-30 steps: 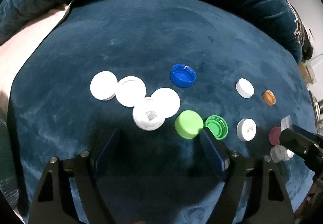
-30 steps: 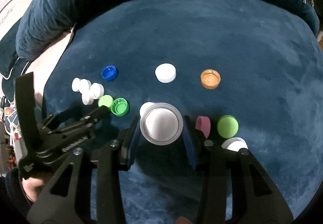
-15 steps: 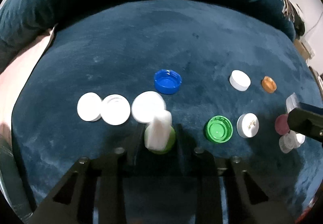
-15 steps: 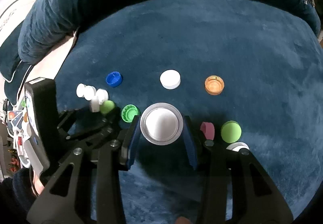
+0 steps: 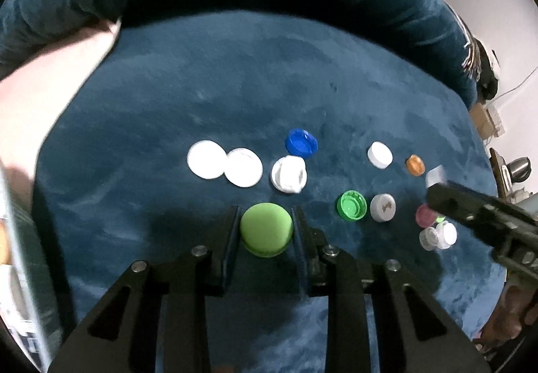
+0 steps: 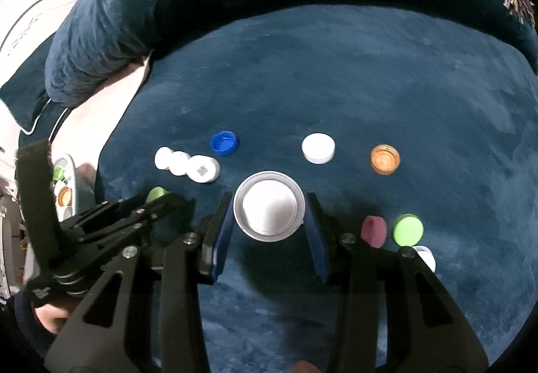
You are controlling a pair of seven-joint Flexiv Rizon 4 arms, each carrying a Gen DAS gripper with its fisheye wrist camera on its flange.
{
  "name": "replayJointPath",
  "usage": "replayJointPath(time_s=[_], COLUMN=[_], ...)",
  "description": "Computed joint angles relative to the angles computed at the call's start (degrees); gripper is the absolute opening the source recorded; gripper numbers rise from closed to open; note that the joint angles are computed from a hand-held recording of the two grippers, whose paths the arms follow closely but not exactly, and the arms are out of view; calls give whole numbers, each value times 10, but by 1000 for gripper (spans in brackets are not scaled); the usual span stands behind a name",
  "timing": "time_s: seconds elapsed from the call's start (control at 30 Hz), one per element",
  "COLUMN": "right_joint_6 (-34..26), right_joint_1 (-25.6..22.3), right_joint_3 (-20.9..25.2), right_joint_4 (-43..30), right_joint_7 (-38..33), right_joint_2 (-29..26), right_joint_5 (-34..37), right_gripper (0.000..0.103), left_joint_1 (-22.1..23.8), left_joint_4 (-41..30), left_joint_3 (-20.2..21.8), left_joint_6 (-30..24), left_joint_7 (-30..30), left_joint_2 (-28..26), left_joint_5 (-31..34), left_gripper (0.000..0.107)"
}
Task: Organize objects
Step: 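Carry both caps over the basket and release them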
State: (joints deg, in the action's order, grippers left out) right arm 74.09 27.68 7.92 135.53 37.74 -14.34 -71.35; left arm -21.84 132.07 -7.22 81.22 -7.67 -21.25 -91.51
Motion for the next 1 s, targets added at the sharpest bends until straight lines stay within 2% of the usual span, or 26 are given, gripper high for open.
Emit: replayJointPath(time_s=[0.23, 0.43, 0.5, 0.6, 0.67, 0.77, 0.83, 0.87, 0.9, 0.93, 0.97, 1.0], right_joint_6=[3, 38, 39, 52, 64, 68, 73, 75, 77, 74, 71, 77], right_joint_1=[22, 56, 72, 102, 117, 122, 109, 94, 86, 85, 91, 104], right_joint_3=[-1, -20, -17, -25, -21, 17, 60, 95, 116, 128, 121, 104], right_joint_4=[-58, -136, -181, -242, -295, -381, -422, -446, -459, -469, -466, -459], right_joint_7=[-38, -60, -98, -149, -200, -310, -378, -420, -444, -458, -449, -440], right_joint_2=[-33, -77, -103, -139, -171, -231, -270, -295, -311, -322, -318, -313], right_joint_5=[0, -23, -2, 24, 56, 129, 179, 208, 227, 249, 253, 256], right_gripper=[42, 42, 43, 43, 43, 43, 42, 43, 53, 61, 77, 90], left_joint_1=[54, 126, 162, 198, 222, 263, 289, 301, 309, 315, 322, 327], left_joint_4=[29, 39, 34, 26, 21, 14, 12, 13, 15, 21, 28, 33], left_joint_3=[28, 58, 76, 85, 100, 115, 112, 109, 109, 103, 89, 79], left_joint_6=[-20, -46, -77, -64, -61, -45, -49, -55, -56, -53, -48, -48], left_joint_7=[-58, -122, -171, -184, -221, -258, -251, -248, -252, -250, -227, -195], left_joint_2=[62, 109, 120, 131, 128, 109, 97, 96, 94, 94, 99, 105], left_joint_5=[62, 126, 171, 186, 241, 316, 331, 337, 349, 348, 317, 285], left_gripper=[30, 30, 30, 30, 30, 30, 30, 34, 42, 66, 85, 89])
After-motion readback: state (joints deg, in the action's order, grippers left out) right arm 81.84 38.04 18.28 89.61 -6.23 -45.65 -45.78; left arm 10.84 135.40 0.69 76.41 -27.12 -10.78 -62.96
